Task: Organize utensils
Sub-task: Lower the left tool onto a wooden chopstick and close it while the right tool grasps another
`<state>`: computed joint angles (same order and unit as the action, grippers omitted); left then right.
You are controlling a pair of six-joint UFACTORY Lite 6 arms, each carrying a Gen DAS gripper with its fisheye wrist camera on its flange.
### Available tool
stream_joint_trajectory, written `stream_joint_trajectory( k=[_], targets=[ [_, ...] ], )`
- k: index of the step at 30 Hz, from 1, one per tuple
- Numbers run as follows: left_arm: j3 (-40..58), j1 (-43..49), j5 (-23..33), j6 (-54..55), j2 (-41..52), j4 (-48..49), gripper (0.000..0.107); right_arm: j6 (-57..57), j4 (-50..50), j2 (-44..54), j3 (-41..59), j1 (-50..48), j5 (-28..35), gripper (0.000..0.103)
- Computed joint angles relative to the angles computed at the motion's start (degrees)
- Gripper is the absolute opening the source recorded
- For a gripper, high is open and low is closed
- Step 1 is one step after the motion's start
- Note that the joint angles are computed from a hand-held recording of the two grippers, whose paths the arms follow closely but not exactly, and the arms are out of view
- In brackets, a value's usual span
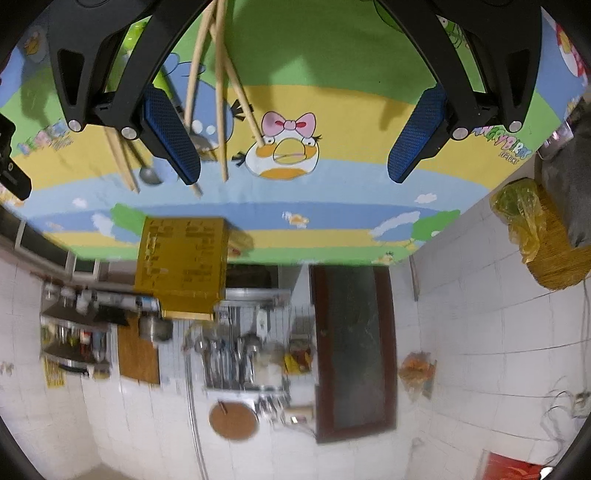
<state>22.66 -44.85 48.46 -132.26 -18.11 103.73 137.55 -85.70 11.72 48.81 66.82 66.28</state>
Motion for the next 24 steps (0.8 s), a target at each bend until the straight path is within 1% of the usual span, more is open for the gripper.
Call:
stream_joint_trajectory(
  k=[2, 4, 5, 8, 10, 13, 16, 20, 23, 24],
  targets=[
    [3.8, 4.32, -5.87, 4.11, 3.4, -0.58, 0.098, -3.27, 0.36, 1.47, 2.81, -3.49, -4.36, 0.099],
    [6.52, 8.28, -11.16, 5.9, 5.9, -0.18, 0.098, -5.82, 0.43, 3.09, 5.43, -6.24, -7.54, 0.099],
    [8.63, 11.21, -15.37, 7.5, 7.45, -0.37, 0.098, -7.47, 0.52, 4.09, 7.02, -7.6, -8.97, 0.099],
    [12.95, 17.46, -23.68, 9.66, 11.12, -0.79, 0.098, -12.38, 1.91, 7.95, 12.11, -11.14, -12.68, 0.099],
    [15.12, 20.03, -26.68, 10.4, 13.69, -1.89, 0.098, -15.85, 3.63, 10.76, 15.7, -13.78, -16.04, 0.099],
    [16.57, 22.42, -29.43, 8.9, 16.68, -1.4, 0.098, -22.59, 8.53, 16.71, 22.48, -18.24, -21.3, 0.099],
    [18.16, 22.5, -29.27, 10.13, 20.34, -2.89, 0.098, -28.89, 13.88, 20.95, 26.84, -21.01, -24.77, 0.099],
    [22.13, 23.14, -30.33, 21.3, 25.02, -13.16, 0.098, -33.15, 18.63, 22.56, 28.64, -23.63, -28.07, 0.099],
    [26.02, 24.02, -31.4, 33.5, 28.96, -24.66, 0.098, -34.84, 20.94, 23.39, 29.49, -25.16, -29.87, 0.099],
    [26.41, 24.02, -31.28, 35.16, 29.46, -26.34, 0.098, -34.65, 20.95, 23.15, 29.17, -25.57, -30.73, 0.099]
  ],
)
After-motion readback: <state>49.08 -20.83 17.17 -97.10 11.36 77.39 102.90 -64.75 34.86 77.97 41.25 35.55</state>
